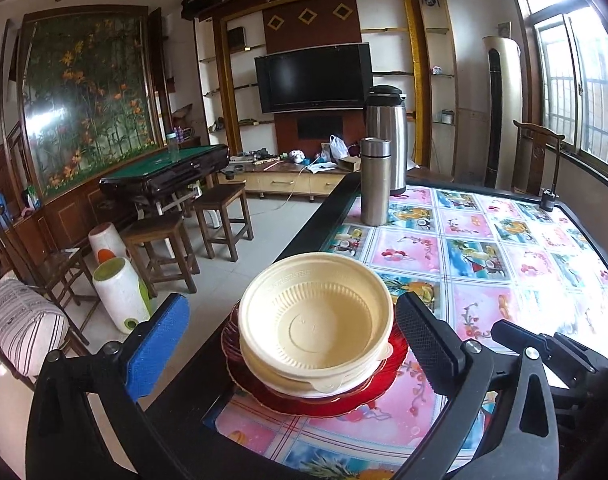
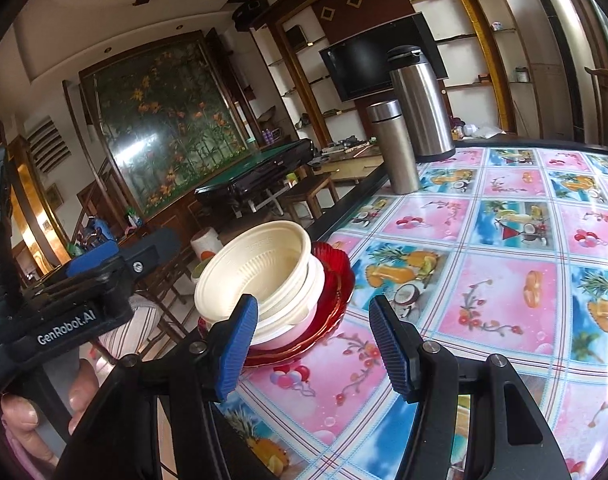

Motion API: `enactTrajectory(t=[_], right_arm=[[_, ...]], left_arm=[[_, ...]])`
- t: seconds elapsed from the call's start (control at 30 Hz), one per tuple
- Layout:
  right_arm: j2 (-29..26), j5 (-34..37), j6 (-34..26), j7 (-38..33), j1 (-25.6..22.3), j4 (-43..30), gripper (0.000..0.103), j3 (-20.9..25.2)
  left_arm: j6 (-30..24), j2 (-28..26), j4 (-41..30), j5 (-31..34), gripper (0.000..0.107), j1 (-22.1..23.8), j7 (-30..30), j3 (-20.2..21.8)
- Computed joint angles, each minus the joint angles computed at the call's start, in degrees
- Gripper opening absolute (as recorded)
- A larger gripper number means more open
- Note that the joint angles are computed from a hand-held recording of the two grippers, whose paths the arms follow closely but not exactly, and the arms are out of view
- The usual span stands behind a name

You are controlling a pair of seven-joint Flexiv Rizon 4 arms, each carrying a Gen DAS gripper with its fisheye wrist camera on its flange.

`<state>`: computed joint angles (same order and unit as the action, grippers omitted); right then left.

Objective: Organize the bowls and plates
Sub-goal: 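Open both grippers and withdraw them from the stack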

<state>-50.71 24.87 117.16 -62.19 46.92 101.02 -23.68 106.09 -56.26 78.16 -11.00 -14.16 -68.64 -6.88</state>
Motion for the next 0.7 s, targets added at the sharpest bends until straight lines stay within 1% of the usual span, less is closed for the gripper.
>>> enactTrajectory(t=[0.23, 0.47, 0.53, 0.63, 0.7], right_arm=[[-0.5, -0.6, -1.6, 0.5, 1.0, -0.7, 0.061, -1.2], [-0.8, -1.7, -2.1, 1.7, 1.3, -0.9, 0.061, -1.9], [-0.9, -1.9, -2.1, 1.9, 1.4, -0.8, 0.061, -2.0], [-0.9, -2.1, -2.0, 2.2, 1.4, -0.7, 0.061, -2.1], [-1.0, -2.2, -2.3, 2.4, 1.6, -0.8, 0.061, -2.4]], left_arm=[[0.0, 0.2, 0.5, 0.1, 0.103, 0.9, -0.7, -0.7], [0.2, 0.3, 0.6, 0.1, 0.103, 0.7, -1.1, -0.3], [1.0, 0.0, 0.5, 0.3, 0.103, 0.8, -1.1, -0.4], [2.5, -0.1, 0.6, -0.2, 0.103, -0.1, -1.3, 1.0], [2.5, -0.2, 0.5, -0.2, 0.103, 0.0, -1.2, 0.9]])
